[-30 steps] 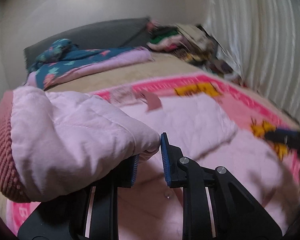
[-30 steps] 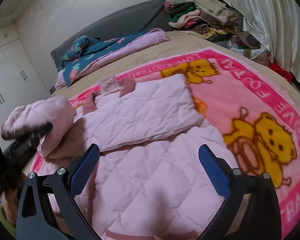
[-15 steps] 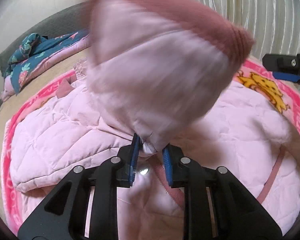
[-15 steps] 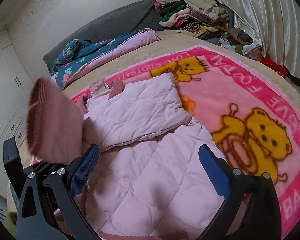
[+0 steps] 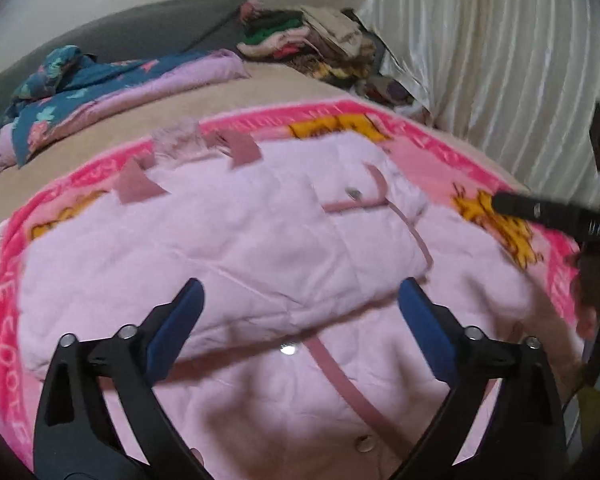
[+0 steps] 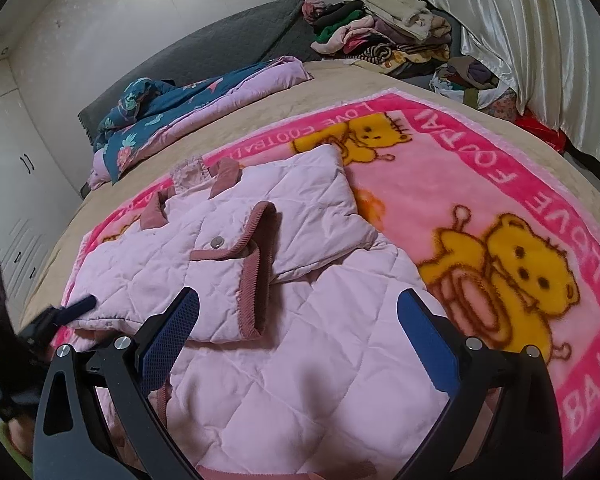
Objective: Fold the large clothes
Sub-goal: 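Open the left gripper to release the sleeve and withdraw, then grasp the ribbed coat edge with the right gripper and fold it over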
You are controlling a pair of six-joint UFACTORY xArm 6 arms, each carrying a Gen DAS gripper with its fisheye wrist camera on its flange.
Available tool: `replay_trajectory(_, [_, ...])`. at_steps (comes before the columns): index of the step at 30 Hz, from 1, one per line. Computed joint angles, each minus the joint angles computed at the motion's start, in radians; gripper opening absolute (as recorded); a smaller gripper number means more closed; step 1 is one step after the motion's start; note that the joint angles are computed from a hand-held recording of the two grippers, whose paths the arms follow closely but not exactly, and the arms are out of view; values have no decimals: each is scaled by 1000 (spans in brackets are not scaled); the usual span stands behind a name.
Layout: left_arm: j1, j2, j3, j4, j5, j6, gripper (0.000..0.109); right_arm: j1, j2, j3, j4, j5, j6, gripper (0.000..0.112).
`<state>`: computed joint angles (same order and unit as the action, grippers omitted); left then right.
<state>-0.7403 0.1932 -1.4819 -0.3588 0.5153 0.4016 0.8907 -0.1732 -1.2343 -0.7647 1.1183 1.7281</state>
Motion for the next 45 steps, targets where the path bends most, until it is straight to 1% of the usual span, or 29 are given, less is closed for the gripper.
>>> replay_trajectory(3, [22,-3,-7,54,-21,-65,94,-2,26,-23,7,-12,-19,99])
replay_trajectory(6, [51,4,-17,120,-30,-144,94,-16,55,-42,26,-45,-44,99])
replay_trajectory(8, [74,13,-30,162,-23,-202,94,-38,76,-45,55,-102,-65,99])
replay_trajectory(14, [152,35,-57,213,-11,-326,94,-93,164,-86,146,-206,-137,99])
replay_trajectory(19, [214,41,-65,209,3,-396,94,-145,212,-80,238,-298,-177,99])
replay_trajectory(21, [239,40,-64,200,6,-419,94,-164,221,-61,269,-354,-183,99])
replay_trajectory(23, [256,37,-61,198,8,-444,94,-183,223,-25,261,-446,-158,99])
replay_trajectory(26, [277,28,-52,173,9,-458,94,-192,242,-18,241,-498,-135,98])
replay_trajectory(28, [289,22,-45,170,3,-476,94,-191,246,-20,213,-518,-133,76])
replay_trajectory(29, [294,20,-43,166,0,-480,94,-186,244,-24,173,-522,-112,58])
replay_trajectory(30, [298,20,-41,161,-2,-482,94,-181,240,-32,129,-511,-99,36])
replay_trajectory(31, [303,18,-40,159,-5,-492,94,-173,239,-46,77,-509,-106,31])
replay_trajectory(33, [307,11,-31,162,-17,-509,94,-140,258,-123,1,-423,-163,27])
replay_trajectory(36, [311,8,-27,166,-33,-528,94,-117,289,-232,-86,-381,-266,25])
replay_trajectory(38, [310,7,-24,159,-47,-526,94,-117,307,-296,-106,-373,-338,25])
replay_trajectory(41, [304,10,-26,220,-52,-570,94,-126,337,-387,-107,-344,-430,25])
replay_trajectory(43, [300,17,-34,219,-46,-563,94,-138,350,-431,-124,-325,-487,25])
replay_trajectory(45, [297,27,-43,218,-43,-559,94,-151,361,-456,-111,-307,-533,25])
